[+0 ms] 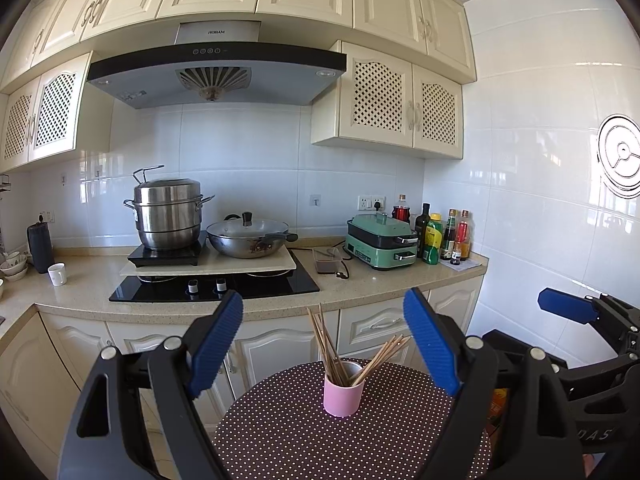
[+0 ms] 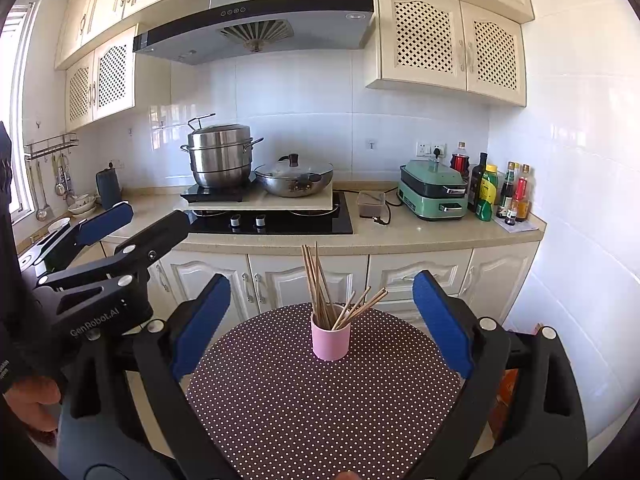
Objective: Organize utensils
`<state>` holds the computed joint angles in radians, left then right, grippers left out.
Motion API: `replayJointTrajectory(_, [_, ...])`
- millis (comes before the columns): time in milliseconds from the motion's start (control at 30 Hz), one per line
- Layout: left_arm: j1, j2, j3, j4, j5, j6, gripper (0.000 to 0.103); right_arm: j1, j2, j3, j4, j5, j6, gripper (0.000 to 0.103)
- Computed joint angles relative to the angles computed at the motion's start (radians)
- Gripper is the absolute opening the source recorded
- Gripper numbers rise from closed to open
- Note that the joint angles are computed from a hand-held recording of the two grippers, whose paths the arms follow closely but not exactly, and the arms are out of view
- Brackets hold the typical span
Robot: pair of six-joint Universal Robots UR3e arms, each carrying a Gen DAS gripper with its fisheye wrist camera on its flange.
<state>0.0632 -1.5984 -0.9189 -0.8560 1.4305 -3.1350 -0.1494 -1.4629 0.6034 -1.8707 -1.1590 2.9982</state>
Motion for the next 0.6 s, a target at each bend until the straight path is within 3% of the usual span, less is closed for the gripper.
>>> replayJointTrajectory(600, [0.005, 0.001, -0.016, 0.011, -0.001, 0.001, 0.081, 0.007, -0.004, 0.023, -0.015, -0.010, 0.002, 0.091])
